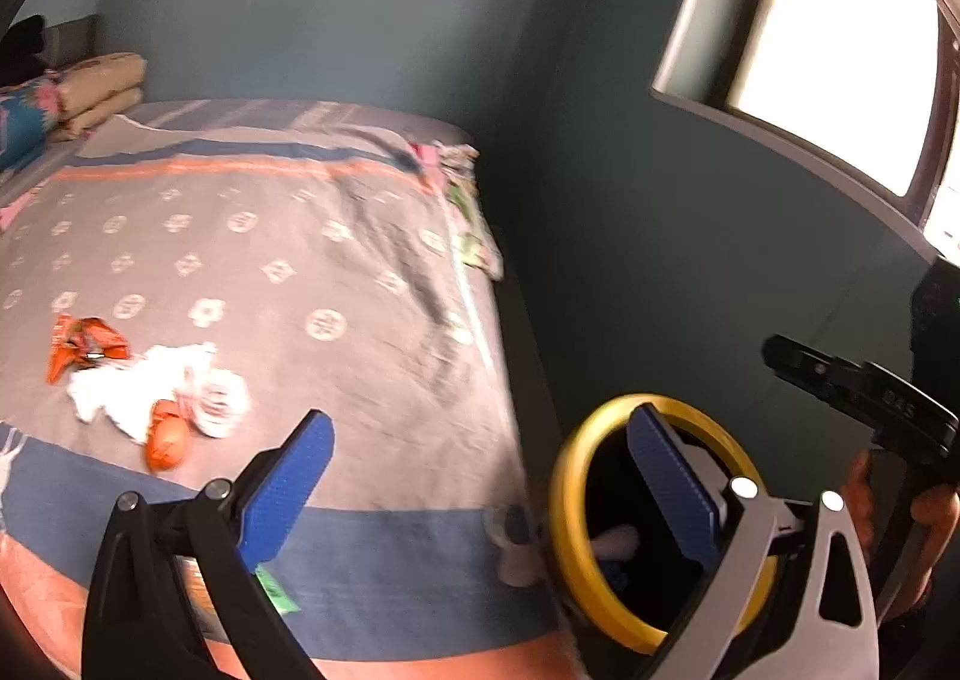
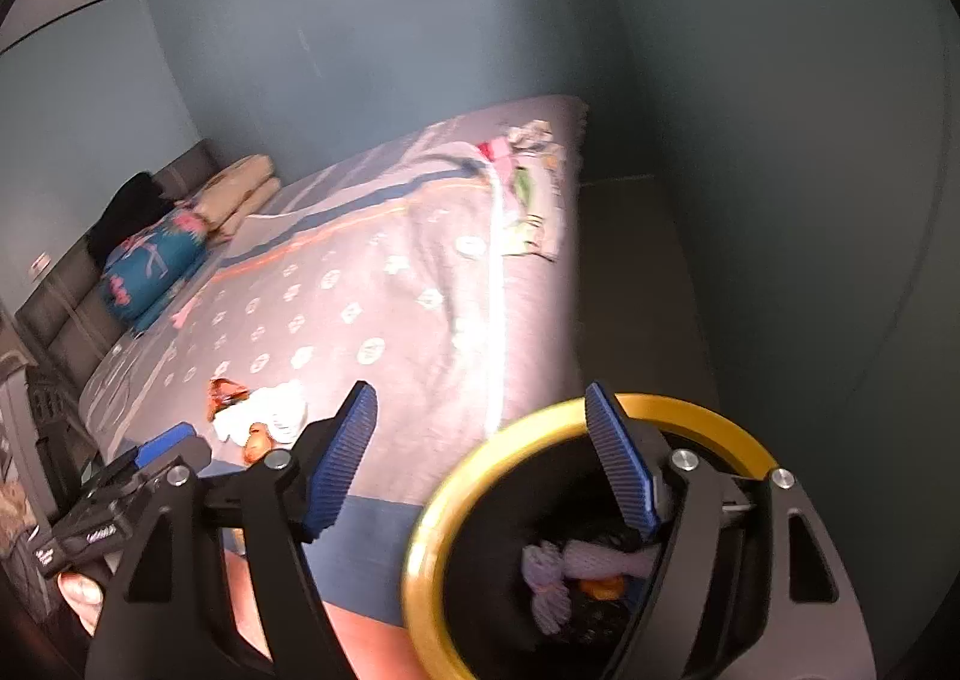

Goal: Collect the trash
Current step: 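Move both tools back over the bed toward the snack wrapper and pink cloth bag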

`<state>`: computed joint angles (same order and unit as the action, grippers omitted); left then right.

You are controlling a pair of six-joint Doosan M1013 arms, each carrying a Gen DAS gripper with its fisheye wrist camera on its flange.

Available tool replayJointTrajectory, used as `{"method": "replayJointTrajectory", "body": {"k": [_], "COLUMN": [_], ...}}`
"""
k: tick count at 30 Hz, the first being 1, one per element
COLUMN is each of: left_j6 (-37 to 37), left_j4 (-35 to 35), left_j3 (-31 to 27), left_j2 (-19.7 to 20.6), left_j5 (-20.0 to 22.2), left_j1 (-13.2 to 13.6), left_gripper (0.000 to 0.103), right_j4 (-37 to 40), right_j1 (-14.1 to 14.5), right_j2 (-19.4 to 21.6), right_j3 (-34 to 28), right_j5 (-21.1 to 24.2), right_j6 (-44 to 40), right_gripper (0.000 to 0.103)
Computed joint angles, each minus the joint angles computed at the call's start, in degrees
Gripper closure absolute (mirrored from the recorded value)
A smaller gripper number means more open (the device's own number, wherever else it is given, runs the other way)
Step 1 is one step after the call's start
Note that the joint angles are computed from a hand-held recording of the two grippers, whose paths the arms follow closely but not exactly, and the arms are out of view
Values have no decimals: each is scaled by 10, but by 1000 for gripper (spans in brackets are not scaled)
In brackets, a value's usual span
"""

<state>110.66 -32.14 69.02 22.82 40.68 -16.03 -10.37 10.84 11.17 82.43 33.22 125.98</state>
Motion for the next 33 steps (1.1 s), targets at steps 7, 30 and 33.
{"method": "replayJointTrajectory", "body": {"k": [7,30,33], "left_j6": [-57,-207,-229], "left_j4": [44,190,210], "left_j3": [1,-41,-50], "left_j2": [-1,48,59], "left_j5": [-24,-28,-23], "left_j1": [30,103,108], "left_gripper": [8,8,8], "right_j4": [38,156,159], "right_j1": [23,83,88], "right_j2": [35,195,218], "right_j3": [-52,-262,-293], "right_j5": [10,110,130], "right_j6": [-67,-234,-243], "right_gripper": [31,31,31]}}
